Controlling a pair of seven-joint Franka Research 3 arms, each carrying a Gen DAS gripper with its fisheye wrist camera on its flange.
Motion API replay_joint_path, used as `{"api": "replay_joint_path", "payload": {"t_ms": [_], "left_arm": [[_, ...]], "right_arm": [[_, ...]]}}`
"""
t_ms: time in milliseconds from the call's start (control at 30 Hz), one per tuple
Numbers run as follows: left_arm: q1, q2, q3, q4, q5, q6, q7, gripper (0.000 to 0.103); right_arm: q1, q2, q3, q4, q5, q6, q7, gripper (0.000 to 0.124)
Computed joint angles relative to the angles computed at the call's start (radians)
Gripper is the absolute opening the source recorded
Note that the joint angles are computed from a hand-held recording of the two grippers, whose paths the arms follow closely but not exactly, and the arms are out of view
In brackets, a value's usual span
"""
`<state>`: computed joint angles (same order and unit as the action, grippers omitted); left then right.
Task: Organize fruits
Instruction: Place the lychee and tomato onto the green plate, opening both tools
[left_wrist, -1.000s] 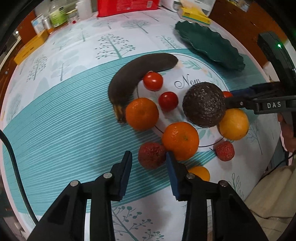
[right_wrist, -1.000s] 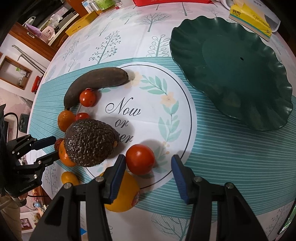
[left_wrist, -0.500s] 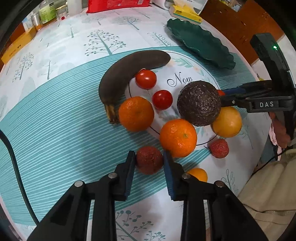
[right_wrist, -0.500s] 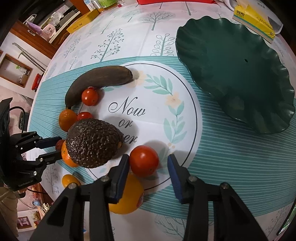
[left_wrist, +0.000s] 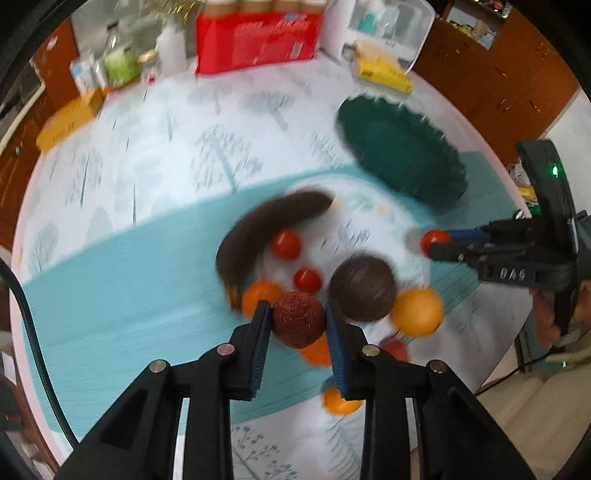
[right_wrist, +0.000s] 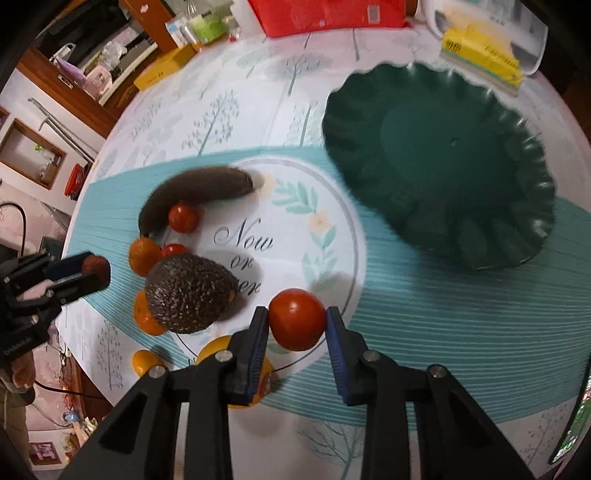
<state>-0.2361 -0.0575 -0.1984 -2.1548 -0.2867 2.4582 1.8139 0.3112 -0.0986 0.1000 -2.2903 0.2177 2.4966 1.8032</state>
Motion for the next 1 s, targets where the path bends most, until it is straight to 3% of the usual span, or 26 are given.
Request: {"api": "replay_joint_path", "payload": {"t_ms": [233,500,800,1000], "left_arm": [[-0.035,0.117,-0.050,0.216,0.074,0.014,-0.063,0.028],[-0.114,0.406,-0.087,0.573,0.287,-0.009,-0.261,0.028],[-0.232,0.762,-0.054,1.012,0.436,-0.162,-0.437,0.028],[-0.274,0.912,-0.035,1.199,0.452,-0.250,-0.471,0.028]], "right_arm": [[-0.065,-0.093,-0.009,-0.034,-0.109,0.072,0.070,0.031],[-0.183,-0.106,0.000,0.001,-0.335,0.133,0.243,0.031],[-0.222,0.000,-0.039,0.065,-0.442,0.152,0.346,0.032],[-0.203,0.083,-0.075,0.093,-0.428,0.148,0.350,0.032]]}}
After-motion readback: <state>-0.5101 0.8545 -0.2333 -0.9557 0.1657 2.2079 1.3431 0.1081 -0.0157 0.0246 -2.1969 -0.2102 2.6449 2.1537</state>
